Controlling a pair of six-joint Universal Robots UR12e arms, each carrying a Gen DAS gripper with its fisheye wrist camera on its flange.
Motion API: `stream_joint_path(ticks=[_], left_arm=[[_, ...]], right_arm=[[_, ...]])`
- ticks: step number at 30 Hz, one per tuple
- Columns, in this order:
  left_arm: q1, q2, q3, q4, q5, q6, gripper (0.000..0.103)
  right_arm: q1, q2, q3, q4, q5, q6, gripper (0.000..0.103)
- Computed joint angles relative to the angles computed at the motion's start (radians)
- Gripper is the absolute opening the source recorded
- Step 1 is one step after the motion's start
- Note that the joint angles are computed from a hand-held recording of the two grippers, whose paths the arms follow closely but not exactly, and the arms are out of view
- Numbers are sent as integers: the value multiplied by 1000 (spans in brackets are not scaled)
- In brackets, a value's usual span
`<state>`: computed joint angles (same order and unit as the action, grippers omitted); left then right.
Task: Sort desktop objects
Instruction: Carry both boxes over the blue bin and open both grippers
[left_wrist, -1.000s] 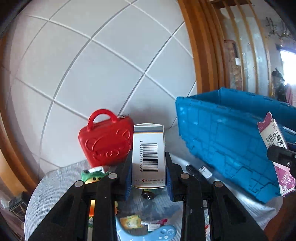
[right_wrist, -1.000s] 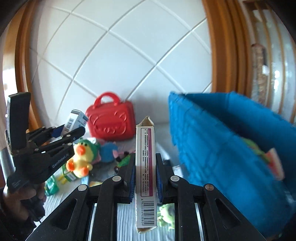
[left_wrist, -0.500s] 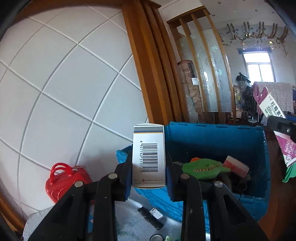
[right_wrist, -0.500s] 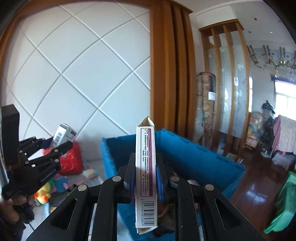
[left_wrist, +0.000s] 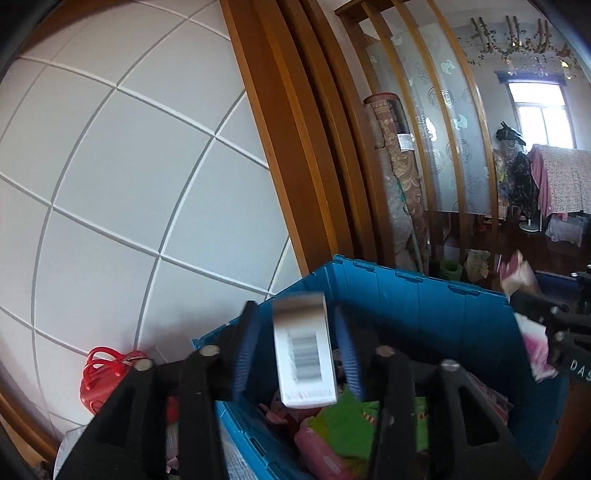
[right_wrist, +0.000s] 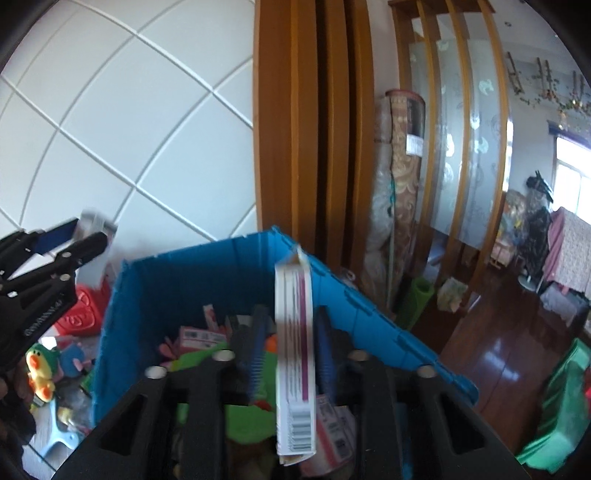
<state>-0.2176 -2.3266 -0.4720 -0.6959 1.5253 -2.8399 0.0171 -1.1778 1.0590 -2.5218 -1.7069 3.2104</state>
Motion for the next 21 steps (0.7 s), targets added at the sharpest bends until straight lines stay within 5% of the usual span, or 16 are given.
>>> stream_joint_path(ticks=[1,2,13,21], left_arm=[[-5,-12,21,-13,17,5,88],[-11,-17,24,-5,35,12,92],[-19,48,-110,118,64,-27,95],[-6,148,-304,265,35,-58,95]], right_arm=[[-6,8,-9,7,1,1,75],[-11,15,-14,-2,-5,0,86],[-42,-11,33,-77,101,14,86],[-20,-63,121,-179,84,5,88]])
